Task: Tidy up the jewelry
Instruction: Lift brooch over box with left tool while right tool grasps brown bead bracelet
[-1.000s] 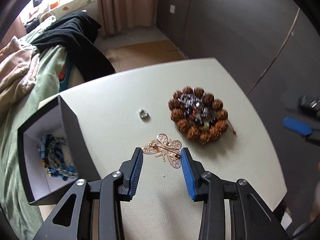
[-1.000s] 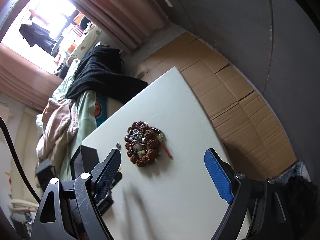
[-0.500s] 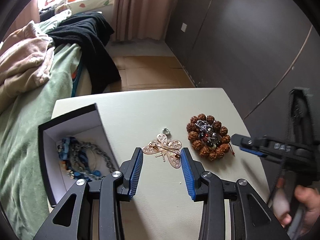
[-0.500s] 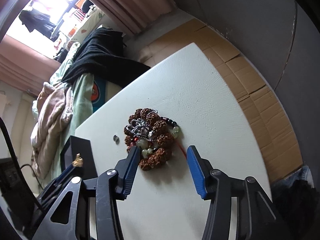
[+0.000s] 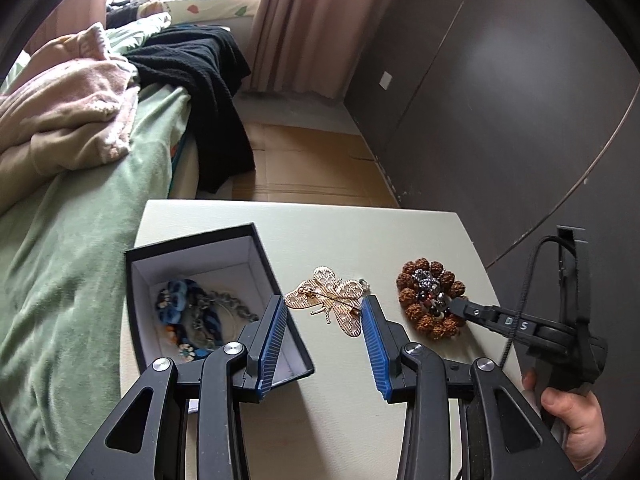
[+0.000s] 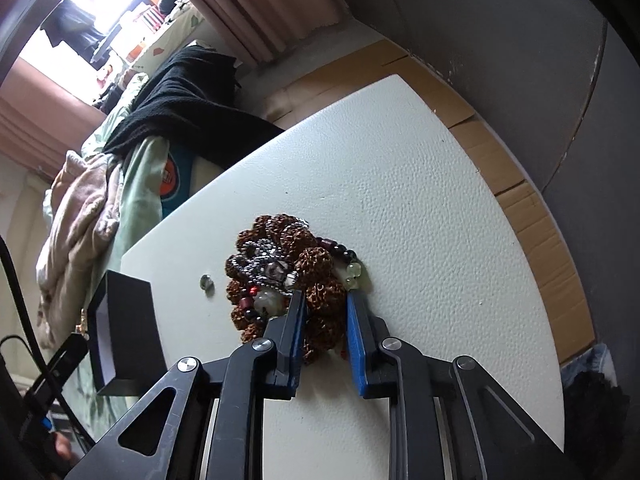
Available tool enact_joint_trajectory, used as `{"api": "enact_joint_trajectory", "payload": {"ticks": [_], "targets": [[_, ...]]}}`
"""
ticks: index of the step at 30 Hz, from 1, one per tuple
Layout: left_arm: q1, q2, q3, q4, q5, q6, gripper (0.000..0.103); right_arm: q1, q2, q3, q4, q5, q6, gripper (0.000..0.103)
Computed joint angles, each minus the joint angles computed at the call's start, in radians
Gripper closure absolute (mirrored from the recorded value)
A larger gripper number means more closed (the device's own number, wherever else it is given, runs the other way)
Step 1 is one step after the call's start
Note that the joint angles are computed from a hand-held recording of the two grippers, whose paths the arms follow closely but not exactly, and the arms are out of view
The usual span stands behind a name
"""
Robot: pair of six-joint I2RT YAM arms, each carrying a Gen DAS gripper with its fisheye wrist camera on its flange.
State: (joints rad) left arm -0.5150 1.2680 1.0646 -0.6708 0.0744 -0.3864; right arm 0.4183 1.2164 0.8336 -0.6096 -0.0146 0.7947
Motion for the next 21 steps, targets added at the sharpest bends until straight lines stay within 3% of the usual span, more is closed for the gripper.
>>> {"api": "enact_joint_trajectory", "payload": {"ticks": [14, 21], "targets": [[0.114, -0.064, -0.029, 0.003, 0.055, -0.009, 0.063, 0.139, -0.16, 0.039, 0.052, 0.052, 0.012, 0.083], [0.162, -0.07, -0.036, 0.002, 0.091, -0.011, 0.062, 0.191, -0.208, 0.035, 0.148, 0.033, 0.026, 0.083]]}}
